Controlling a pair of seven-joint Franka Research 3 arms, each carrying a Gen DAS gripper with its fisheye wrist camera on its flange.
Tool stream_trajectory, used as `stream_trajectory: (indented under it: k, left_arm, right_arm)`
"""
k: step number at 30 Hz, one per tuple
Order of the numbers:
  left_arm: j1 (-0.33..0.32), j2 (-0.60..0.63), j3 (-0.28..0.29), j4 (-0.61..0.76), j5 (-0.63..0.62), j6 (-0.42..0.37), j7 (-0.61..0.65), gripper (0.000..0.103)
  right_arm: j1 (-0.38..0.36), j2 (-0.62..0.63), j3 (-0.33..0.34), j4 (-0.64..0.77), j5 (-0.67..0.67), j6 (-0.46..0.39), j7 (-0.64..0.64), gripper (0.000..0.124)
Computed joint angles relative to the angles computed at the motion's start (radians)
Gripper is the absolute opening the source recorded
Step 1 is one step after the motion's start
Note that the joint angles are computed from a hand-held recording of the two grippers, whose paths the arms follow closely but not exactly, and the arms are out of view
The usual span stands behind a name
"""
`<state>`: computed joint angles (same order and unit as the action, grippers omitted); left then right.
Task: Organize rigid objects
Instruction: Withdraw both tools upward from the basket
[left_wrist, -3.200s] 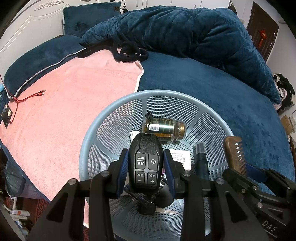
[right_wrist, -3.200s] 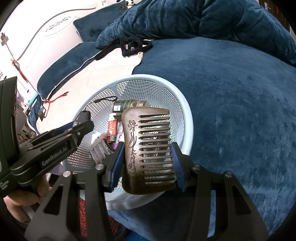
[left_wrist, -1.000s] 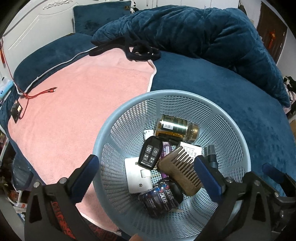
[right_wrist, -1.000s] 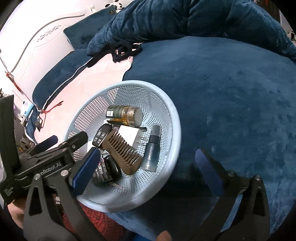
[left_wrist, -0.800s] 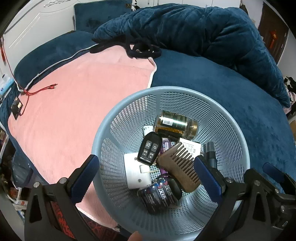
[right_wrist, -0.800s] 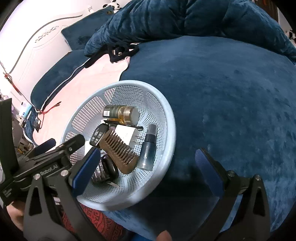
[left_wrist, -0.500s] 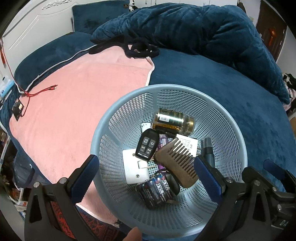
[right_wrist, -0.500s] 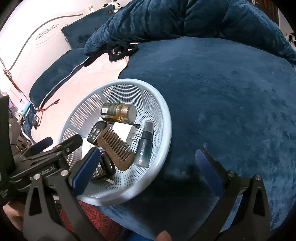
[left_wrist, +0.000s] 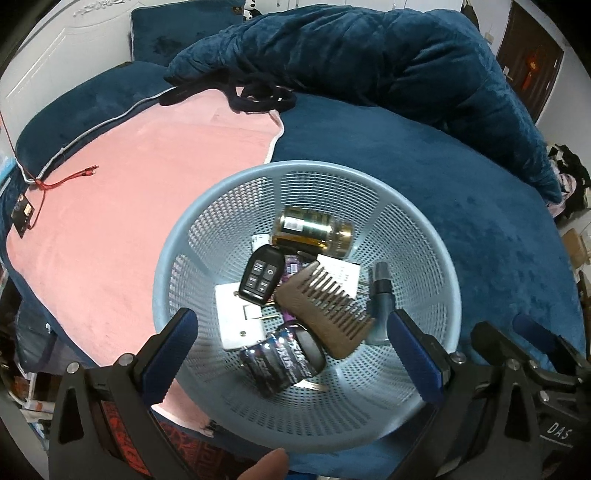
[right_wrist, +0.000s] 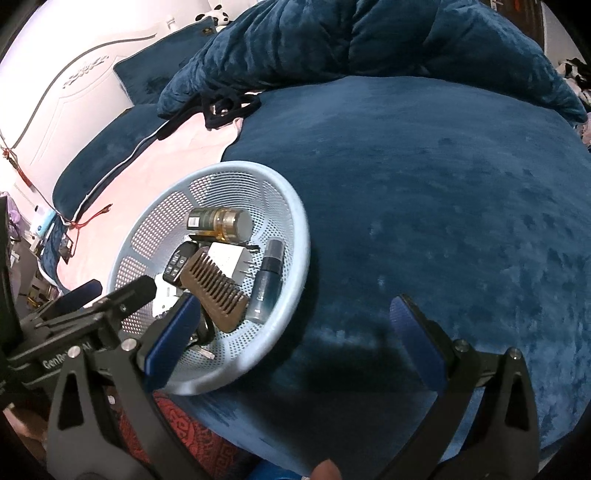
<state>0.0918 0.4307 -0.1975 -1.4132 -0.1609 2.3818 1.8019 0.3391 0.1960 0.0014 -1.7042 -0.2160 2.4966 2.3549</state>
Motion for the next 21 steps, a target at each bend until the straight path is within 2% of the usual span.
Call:
stream_trajectory:
  k: [6,15,21]
  left_arm:
    - [-0.032,-0.029,0.021,-0.037,0.068,0.021,-0.047,0.102]
    - [-0.05,-0.079,0.007,-0.106,0.074,0.047,-0.041,0.103]
    - [-0.077,-0.106,0.001,-0.154,0.085,0.054,-0.042,0.102]
  right_arm:
    - [-0.008,-0.066,-0.002,-0.083,-0.038,0.032,0.048,0.103]
    - [-0.055,-0.166,0.025,-0.203,-0.033,0.073,0.084,0.103]
    - [-0.088,-0.22,0.043,-0.265,-0.01,0.059,0.084,0.103]
